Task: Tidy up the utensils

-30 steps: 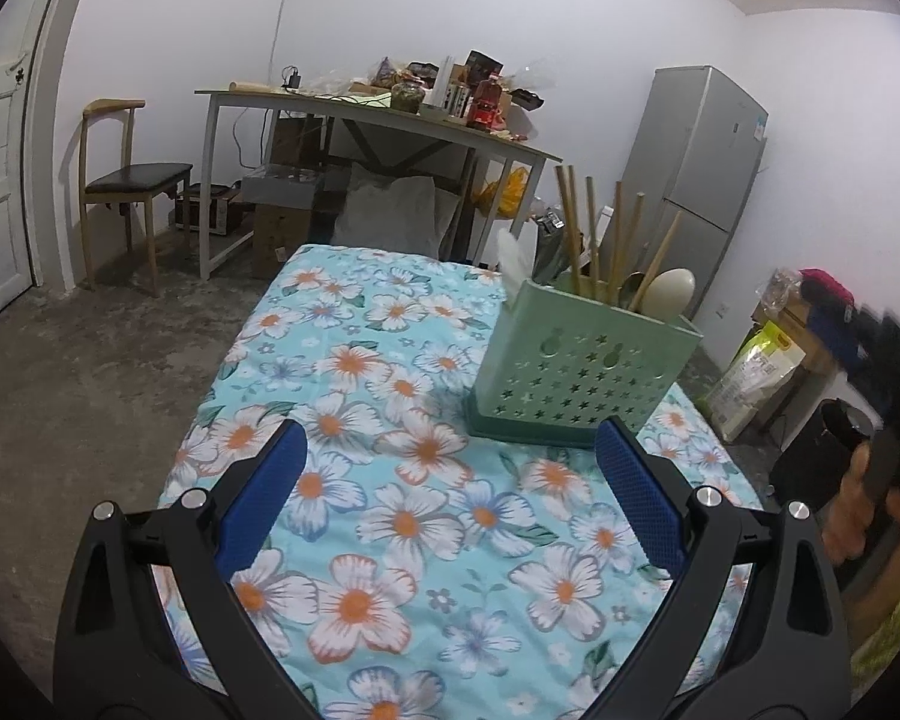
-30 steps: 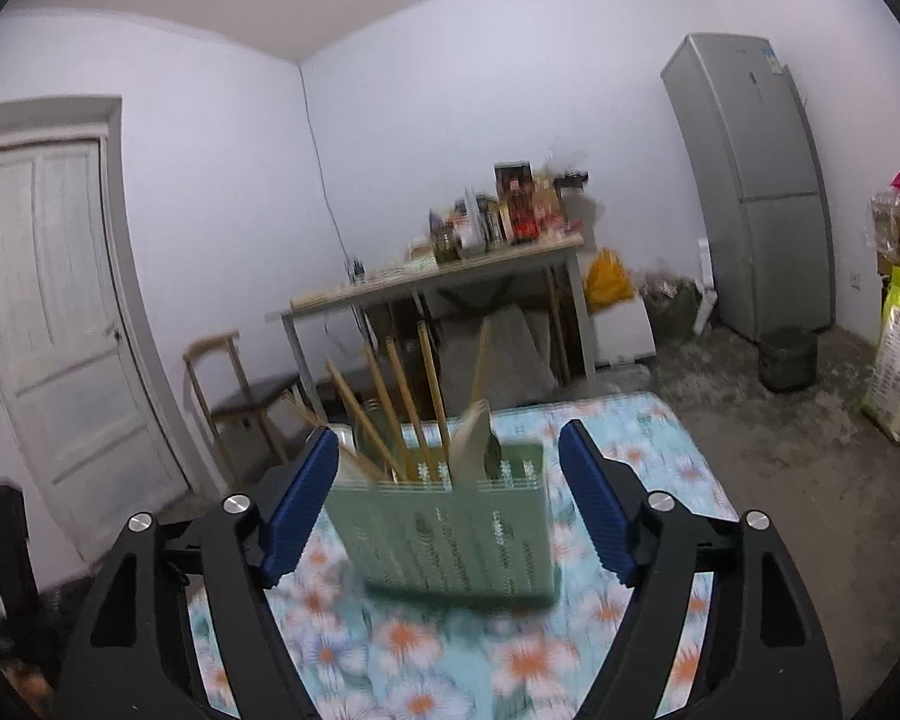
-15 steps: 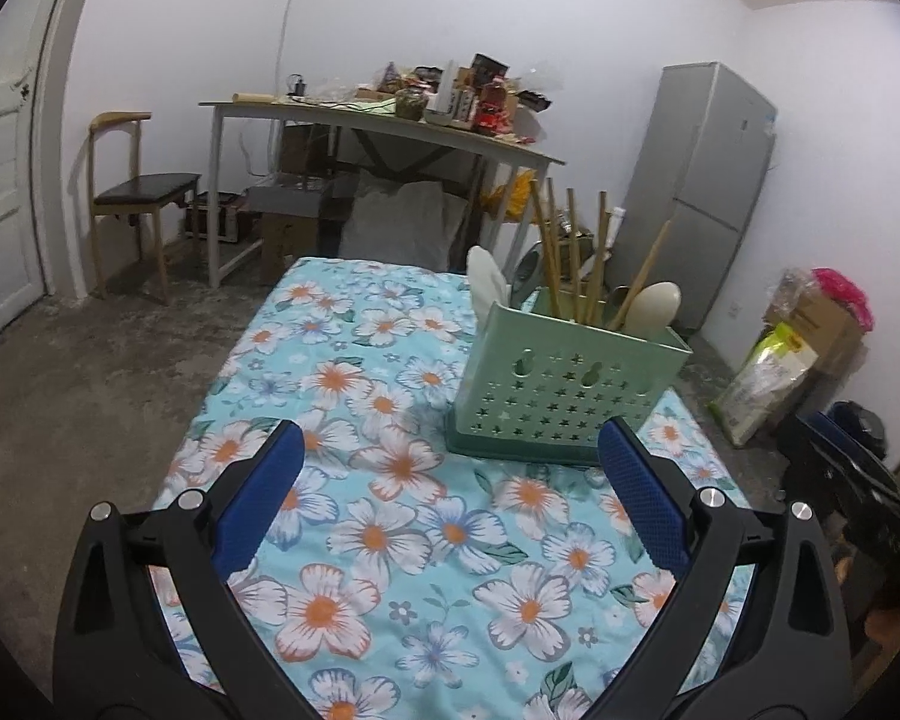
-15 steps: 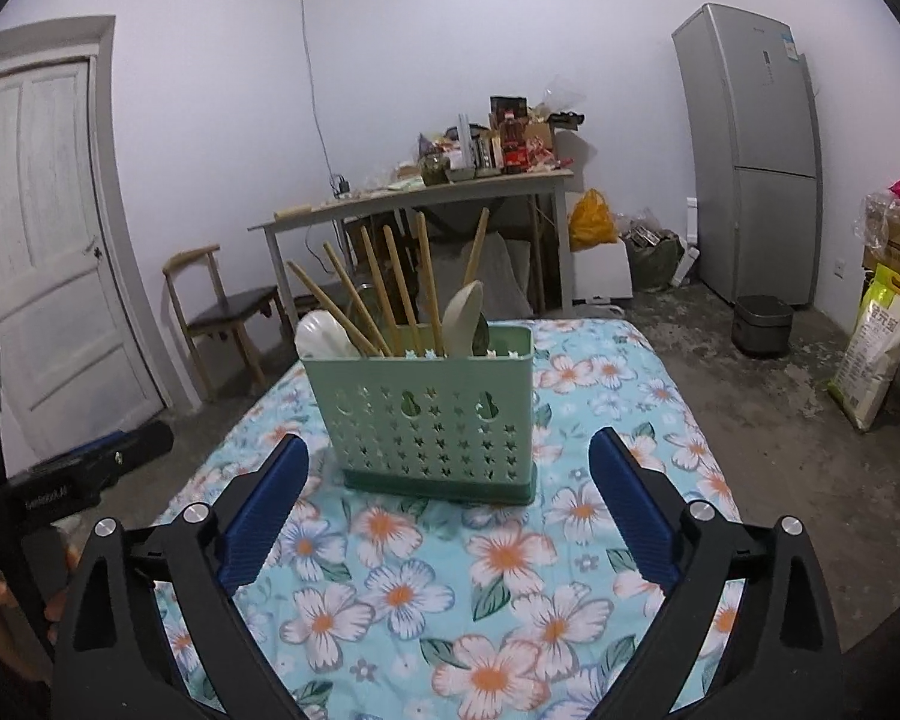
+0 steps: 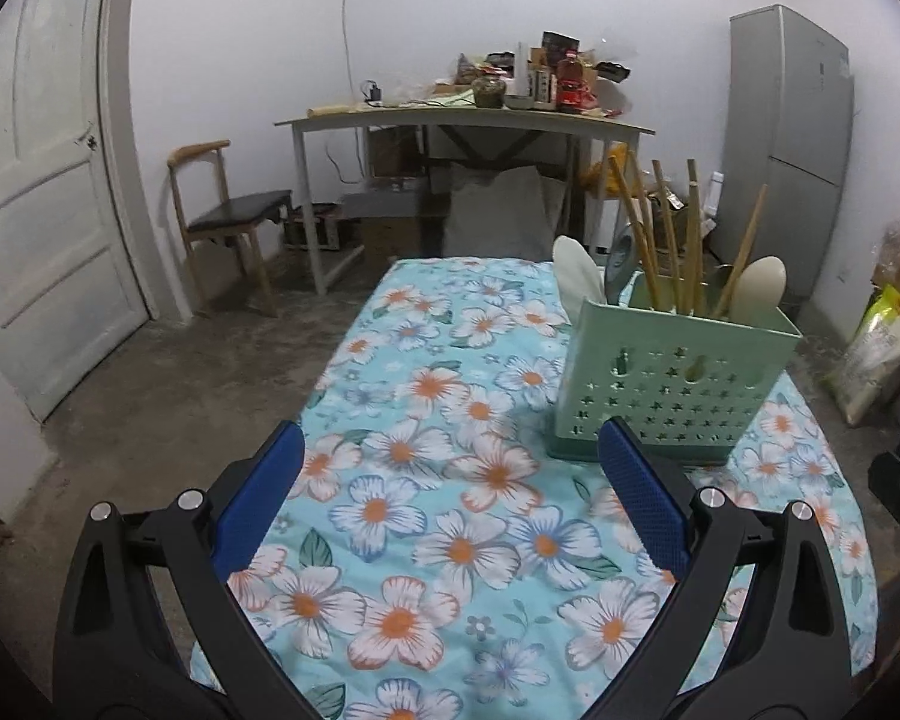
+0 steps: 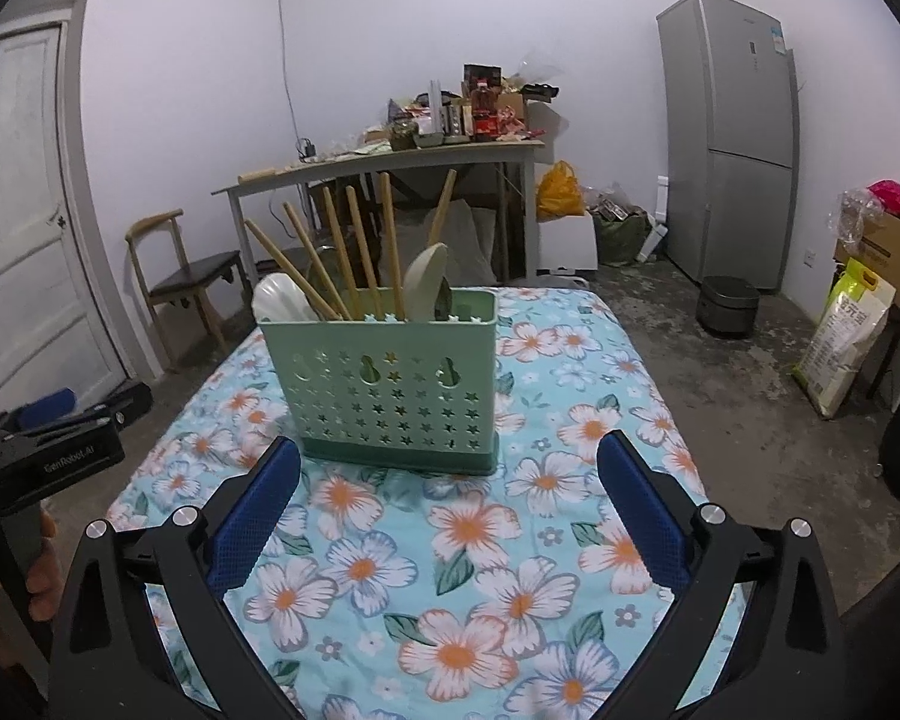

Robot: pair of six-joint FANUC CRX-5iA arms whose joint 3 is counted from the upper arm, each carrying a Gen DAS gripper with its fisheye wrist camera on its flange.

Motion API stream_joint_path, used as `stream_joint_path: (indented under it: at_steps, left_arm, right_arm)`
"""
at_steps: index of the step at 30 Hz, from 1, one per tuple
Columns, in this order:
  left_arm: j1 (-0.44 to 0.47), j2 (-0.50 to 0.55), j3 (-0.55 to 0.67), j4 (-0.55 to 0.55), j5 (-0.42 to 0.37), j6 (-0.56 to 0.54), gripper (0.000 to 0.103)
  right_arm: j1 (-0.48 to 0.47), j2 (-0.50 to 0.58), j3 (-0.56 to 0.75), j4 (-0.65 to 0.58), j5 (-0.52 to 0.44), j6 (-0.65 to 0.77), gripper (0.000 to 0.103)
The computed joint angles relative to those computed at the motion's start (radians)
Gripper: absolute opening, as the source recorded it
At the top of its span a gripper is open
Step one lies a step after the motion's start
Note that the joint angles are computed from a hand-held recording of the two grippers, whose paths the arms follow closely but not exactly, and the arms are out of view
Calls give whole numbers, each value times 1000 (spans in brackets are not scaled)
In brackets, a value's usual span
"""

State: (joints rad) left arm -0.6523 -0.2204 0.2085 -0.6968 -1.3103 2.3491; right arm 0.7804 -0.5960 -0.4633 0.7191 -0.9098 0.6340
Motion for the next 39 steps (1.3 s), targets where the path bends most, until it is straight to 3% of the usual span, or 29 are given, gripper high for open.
stream_joint_path:
  at_steps: [11,18,25,33,39]
  left_arm:
    - [-36,32,40,-23,-44,19,95]
    - [1,41,32,81,5,12,95]
    - [80,35,-14,271,84,-95,95]
    - [91,35,-32,312,101,-103,95]
    - [73,49,-18,278,66,-78,95]
  right_arm:
    - [12,18,1,30,-76,-50,97]
    - [15,13,-3,56,-127,-66,97]
    - [23,22,-5,92,-181,-95,97]
    - [28,38,-6,109,-207,-108,97]
    - [40,63,7,122,-243,-105,97]
